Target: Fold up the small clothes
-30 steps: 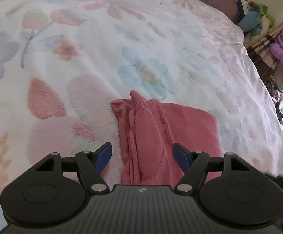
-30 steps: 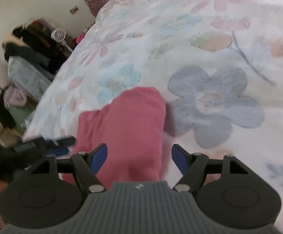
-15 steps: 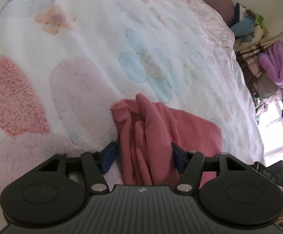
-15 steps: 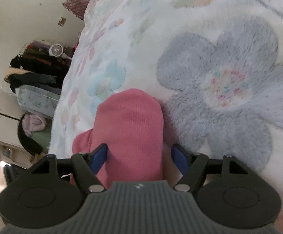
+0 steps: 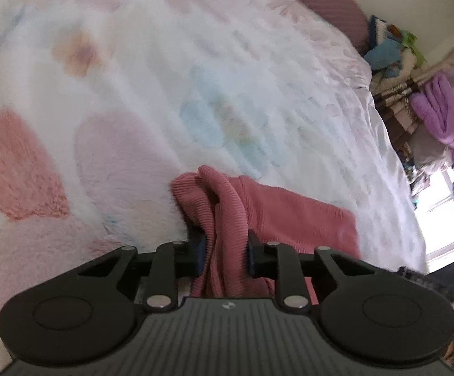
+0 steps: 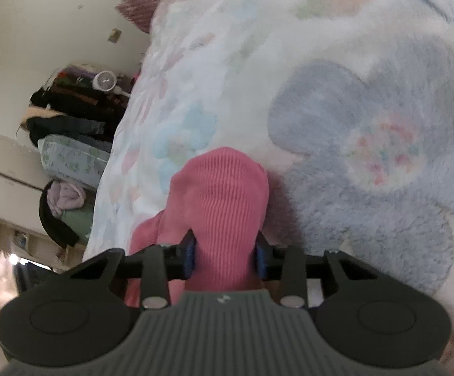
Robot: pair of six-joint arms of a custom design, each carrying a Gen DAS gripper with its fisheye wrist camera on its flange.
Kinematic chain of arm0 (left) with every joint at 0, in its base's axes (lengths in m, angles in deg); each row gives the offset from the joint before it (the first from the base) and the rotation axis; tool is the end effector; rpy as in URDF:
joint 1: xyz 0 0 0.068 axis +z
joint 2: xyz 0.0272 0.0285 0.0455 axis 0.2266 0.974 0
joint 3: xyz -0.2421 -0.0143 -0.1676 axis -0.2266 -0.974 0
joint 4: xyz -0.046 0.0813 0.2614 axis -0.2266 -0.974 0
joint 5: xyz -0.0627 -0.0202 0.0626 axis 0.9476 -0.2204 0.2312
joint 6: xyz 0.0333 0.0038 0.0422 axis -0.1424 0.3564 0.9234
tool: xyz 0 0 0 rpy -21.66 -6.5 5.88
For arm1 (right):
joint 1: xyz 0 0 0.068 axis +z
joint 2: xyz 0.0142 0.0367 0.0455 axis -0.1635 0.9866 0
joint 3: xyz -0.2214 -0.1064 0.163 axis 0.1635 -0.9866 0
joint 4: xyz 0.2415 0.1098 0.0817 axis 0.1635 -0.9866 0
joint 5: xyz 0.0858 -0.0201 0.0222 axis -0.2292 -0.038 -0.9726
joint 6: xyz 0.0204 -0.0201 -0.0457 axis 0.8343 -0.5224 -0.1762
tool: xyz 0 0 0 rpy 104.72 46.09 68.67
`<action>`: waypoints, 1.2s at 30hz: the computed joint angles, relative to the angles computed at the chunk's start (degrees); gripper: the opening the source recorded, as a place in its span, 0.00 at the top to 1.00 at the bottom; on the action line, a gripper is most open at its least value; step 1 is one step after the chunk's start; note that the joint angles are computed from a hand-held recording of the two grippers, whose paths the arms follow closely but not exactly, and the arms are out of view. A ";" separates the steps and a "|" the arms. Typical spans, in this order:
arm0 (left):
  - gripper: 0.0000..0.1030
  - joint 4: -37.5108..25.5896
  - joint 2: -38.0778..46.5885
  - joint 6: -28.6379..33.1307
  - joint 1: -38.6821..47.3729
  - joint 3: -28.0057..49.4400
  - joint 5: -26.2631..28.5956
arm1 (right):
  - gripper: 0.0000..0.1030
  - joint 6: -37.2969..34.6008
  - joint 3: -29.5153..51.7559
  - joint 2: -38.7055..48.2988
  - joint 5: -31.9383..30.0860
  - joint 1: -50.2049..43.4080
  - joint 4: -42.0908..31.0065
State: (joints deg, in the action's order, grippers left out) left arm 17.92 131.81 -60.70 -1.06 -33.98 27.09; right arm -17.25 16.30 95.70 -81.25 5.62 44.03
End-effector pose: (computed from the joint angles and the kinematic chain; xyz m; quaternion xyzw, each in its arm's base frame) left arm 0.2445 -0.0672 0.0842 -0.1832 0.9016 -0.2402 0.3097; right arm 0.3798 0.1261 0.0192 0.0286 0.8860 0.4330 0.1634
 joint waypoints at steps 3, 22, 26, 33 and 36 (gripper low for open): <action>0.75 -5.36 -8.17 0.27 -6.97 -1.27 -9.42 | 0.70 -3.54 -2.80 -4.89 2.45 1.20 -0.14; 0.76 -56.35 -46.97 -20.88 -60.06 9.46 -60.17 | 0.71 -14.51 -32.19 -63.04 1.84 -1.79 -15.19; 0.76 -68.00 -43.48 -35.93 -73.63 14.70 -68.39 | 0.71 -17.36 -34.00 -80.99 -2.48 -6.66 -31.69; 0.76 -73.06 -35.31 -53.93 -87.31 17.30 -70.66 | 0.71 -49.04 -28.21 -96.43 -19.15 -32.04 -80.28; 0.76 -65.28 -34.17 -51.59 -86.67 13.76 -67.53 | 0.71 -83.72 -26.60 -87.31 -22.00 -49.08 -104.65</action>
